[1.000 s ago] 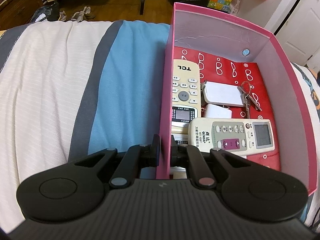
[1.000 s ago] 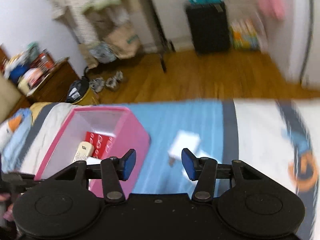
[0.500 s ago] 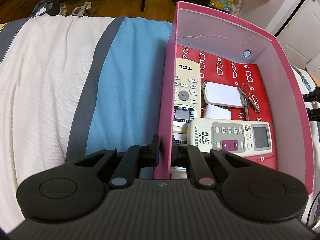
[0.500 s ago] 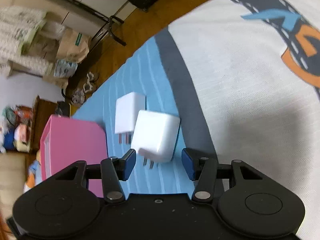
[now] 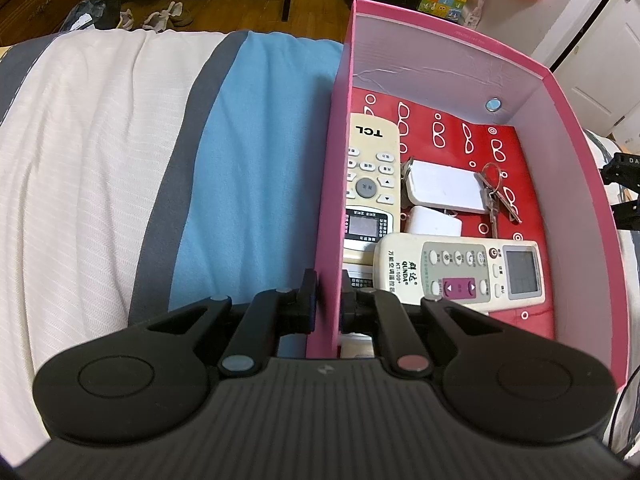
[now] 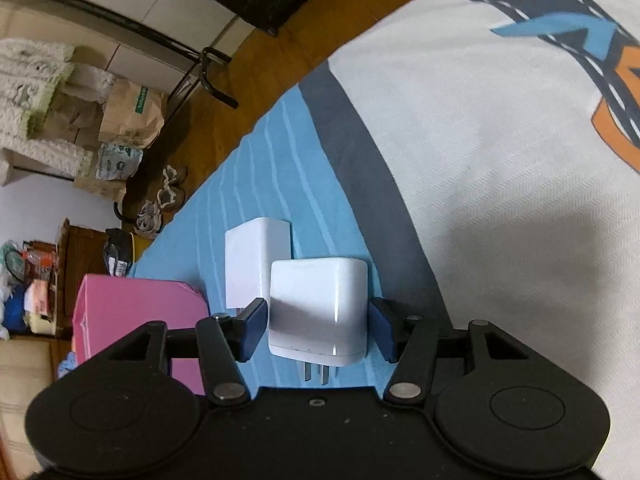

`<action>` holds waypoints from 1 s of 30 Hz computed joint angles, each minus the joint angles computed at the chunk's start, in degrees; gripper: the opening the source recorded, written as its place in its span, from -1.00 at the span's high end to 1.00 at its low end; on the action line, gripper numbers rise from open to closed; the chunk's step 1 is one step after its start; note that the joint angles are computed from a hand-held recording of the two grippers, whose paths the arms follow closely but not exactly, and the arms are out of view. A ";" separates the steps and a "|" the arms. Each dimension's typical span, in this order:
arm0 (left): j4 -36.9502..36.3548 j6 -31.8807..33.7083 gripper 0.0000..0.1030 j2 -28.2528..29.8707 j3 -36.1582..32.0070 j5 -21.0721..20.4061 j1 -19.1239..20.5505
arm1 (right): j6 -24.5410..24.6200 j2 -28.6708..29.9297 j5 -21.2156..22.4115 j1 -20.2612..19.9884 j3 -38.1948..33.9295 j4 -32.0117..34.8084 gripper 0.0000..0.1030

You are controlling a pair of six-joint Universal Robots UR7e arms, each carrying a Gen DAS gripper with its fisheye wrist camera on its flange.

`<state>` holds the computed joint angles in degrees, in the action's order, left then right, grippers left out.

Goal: Organize rigid objects
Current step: 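Move the right gripper to a white charger cube and grasp it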

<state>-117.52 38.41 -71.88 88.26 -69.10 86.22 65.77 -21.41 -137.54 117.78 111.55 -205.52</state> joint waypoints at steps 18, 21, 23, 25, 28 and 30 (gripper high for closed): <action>-0.87 0.55 0.85 -0.61 0.70 0.04 -0.13 | -4.00 -0.21 -16.15 2.98 -13.34 44.75 -0.26; -1.49 1.27 0.84 -0.90 1.22 0.25 -0.32 | -5.98 -0.36 -18.19 4.04 -14.02 50.12 -0.25; -1.46 1.58 0.84 -0.93 1.25 0.16 -0.34 | -4.59 -0.74 -18.82 4.82 -13.84 52.53 -0.25; -2.17 2.15 0.84 -1.06 1.69 0.62 -0.47 | -2.73 -1.28 -19.57 6.11 -12.92 52.30 -0.25; -1.92 1.88 0.84 -0.87 1.46 0.51 -0.54 | 0.68 -1.59 -21.03 9.42 -12.91 52.62 -0.25; -2.23 2.02 0.85 -0.89 1.60 0.48 -0.56 | -2.04 -0.97 -21.33 11.26 -13.47 48.78 -0.25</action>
<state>-119.75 40.42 -72.76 89.86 -68.62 85.66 63.74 -22.39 -158.88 129.04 98.08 -156.74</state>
